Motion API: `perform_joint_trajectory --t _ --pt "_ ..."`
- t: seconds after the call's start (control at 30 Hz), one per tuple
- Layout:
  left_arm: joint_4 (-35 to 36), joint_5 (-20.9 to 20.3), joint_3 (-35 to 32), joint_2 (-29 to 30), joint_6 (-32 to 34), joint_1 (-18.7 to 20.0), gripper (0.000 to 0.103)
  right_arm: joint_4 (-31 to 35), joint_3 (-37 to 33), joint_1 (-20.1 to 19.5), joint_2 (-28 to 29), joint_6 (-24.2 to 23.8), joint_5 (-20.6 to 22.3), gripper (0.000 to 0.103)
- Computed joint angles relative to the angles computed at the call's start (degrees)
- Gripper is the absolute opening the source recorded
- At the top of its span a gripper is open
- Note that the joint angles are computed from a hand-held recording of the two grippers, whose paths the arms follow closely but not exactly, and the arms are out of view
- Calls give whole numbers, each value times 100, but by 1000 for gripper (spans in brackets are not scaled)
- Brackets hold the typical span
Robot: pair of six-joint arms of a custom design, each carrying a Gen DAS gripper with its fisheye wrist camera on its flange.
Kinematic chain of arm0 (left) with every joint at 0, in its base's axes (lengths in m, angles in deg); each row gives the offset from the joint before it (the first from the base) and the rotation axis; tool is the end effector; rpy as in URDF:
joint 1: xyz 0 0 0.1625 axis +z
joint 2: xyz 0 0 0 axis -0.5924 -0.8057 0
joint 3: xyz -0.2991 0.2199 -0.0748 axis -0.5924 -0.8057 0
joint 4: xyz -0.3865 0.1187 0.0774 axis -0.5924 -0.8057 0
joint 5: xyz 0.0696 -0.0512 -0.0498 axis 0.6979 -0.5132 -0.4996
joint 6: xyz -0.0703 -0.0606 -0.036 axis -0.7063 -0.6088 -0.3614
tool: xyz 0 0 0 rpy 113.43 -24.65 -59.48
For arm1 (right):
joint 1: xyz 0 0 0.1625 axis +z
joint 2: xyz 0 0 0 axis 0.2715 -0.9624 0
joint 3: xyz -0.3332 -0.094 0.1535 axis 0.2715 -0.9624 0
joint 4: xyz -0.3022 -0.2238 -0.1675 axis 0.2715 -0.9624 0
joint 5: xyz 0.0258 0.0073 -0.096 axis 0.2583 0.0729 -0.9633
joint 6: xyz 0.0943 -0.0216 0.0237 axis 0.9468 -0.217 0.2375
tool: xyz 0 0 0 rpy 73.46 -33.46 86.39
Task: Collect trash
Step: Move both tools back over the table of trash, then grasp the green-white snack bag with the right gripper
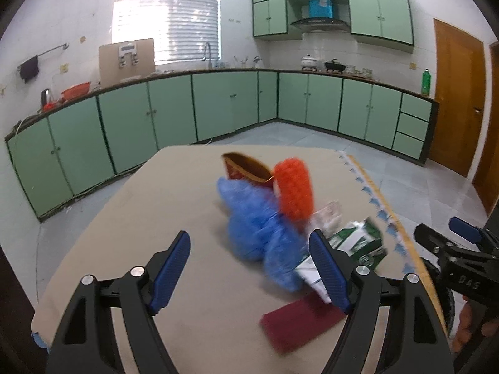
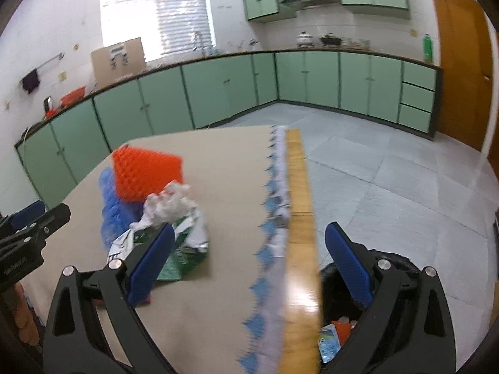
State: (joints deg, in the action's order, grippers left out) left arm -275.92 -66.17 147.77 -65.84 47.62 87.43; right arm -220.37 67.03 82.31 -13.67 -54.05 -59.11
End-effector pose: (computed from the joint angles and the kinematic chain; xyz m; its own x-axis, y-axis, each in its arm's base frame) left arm -0.1321 -0.4948 0.1253 -0.6782 0.1711 -0.7147 0.6736 0.5335 -0.5115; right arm 0.1506 -0.4816 0.0582 -0.7813 0.0827 0.6187 -0.4709 0.5725 -0.6712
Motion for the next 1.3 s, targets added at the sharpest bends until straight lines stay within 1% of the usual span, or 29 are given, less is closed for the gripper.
perform_joint_trajectory --t 0.13,0.2,0.27,0.33,0.4,0.57,0.63,0.77,0.83,0.87,0.93,1.0,1.3 --pt "-41 66 -45 27 87 151 77 160 -296 68 250 -113 -52 94" --pt "-51 80 -74 51 136 217 77 278 -390 72 309 -104 -63 94" --pt "-12 61 -96 59 113 268 77 469 -490 55 351 -56 -53 92" --pt "0 42 -127 80 120 309 77 689 -552 26 357 19 -19 85" --pt "-8 31 -156 107 150 338 77 972 -588 -20 315 125 28 82" --pt "42 -9 -209 155 134 404 77 1266 -624 -74 296 220 104 77" --pt "102 -9 -228 163 86 417 77 1450 -643 -83 273 260 139 72" --pt "186 -14 -250 176 25 448 77 1736 -642 -118 213 396 277 65" --pt "193 -16 -248 185 12 456 77 1864 -635 -124 175 420 314 57" --pt "200 -12 -250 190 9 456 77 1909 -633 -124 165 429 335 55" --pt "213 -14 -257 198 4 461 77 1966 -597 -144 127 429 416 47" --pt "235 -30 -260 181 7 477 77 2016 -603 -140 121 442 453 42" --pt "273 2 -202 149 -22 443 77 1693 -337 -122 -24 395 700 30"
